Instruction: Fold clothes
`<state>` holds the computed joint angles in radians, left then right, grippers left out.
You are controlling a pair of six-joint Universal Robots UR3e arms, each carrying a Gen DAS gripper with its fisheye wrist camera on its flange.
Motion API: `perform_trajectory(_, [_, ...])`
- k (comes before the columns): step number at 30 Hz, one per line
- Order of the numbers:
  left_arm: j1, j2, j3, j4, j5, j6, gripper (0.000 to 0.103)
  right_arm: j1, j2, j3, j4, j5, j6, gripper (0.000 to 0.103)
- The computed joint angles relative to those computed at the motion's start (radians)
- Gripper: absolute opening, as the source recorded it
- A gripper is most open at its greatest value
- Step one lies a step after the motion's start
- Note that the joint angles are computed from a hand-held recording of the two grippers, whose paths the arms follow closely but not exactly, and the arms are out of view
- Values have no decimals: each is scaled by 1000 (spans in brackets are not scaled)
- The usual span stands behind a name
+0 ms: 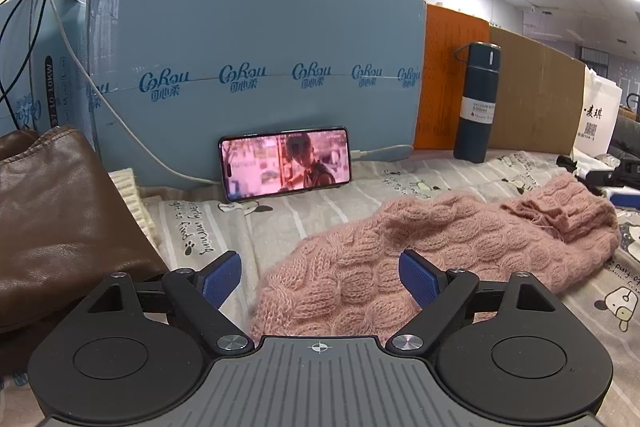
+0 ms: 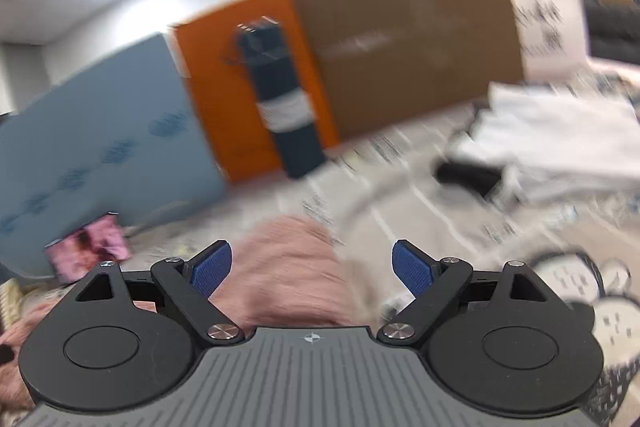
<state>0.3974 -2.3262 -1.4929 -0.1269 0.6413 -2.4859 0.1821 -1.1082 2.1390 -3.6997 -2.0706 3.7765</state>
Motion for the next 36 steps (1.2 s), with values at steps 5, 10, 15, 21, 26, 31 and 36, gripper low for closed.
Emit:
perform_trajectory(5, [-3, -1, 7, -21, 8, 11, 89, -83, 2, 36, 9, 158, 70, 84])
perform_trajectory(10, [-6, -2, 14, -41, 15, 22, 89, -51, 55, -27, 17, 149, 3, 42])
perform_trajectory(15, [-6, -5, 20, -52, 13, 27, 89, 37, 105, -57, -145, 72, -189, 26])
perform_trajectory(21, [-2, -8, 24, -55, -3, 31, 89, 100, 79, -40, -289, 14, -311, 22])
perform_trajectory(26, [9, -5, 14, -51, -44, 36, 89, 69, 12, 42, -299, -21, -290, 21])
perform_trajectory(31, [15, -2, 6, -32, -58, 22, 89, 19, -27, 94, -241, -132, -265, 21])
perform_trajectory(36, [-42, -3, 18, -27, 106, 30, 89, 59, 6, 54, -239, -216, -356, 21])
